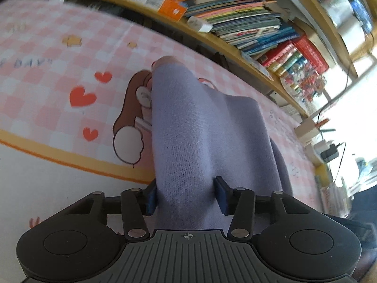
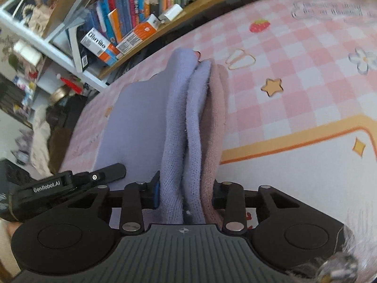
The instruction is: Fold clothes
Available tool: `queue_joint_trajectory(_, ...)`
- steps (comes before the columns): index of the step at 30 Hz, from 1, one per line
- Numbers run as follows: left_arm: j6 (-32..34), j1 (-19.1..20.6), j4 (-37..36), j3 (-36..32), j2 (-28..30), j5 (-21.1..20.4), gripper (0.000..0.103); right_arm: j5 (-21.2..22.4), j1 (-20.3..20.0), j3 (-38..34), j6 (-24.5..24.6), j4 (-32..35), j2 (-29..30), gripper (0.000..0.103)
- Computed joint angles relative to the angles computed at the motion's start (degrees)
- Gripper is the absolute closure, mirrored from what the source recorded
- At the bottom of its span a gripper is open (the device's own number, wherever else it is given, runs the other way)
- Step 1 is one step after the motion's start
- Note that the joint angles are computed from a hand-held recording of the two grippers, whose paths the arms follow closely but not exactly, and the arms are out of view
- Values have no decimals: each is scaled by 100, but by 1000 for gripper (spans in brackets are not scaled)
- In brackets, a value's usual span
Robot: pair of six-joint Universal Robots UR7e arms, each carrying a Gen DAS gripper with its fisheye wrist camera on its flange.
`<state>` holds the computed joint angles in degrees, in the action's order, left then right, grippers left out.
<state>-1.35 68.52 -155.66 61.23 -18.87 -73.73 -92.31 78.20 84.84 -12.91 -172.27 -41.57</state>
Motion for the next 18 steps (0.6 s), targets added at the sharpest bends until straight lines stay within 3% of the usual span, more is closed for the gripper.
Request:
queue_joint_trajectory(3,215,-103,-260,192,-80,135,61,-294,149,164,-438,-530,36,74)
queue_joint_trajectory(6,356,-178,-467,355,-176,193,61,-313,210,374,-709,-1048,20,75)
queue_joint_trajectory(18,569,-311,-1314,1054,-514,127,61,-200,325,819,-1048,-1849,-82,75)
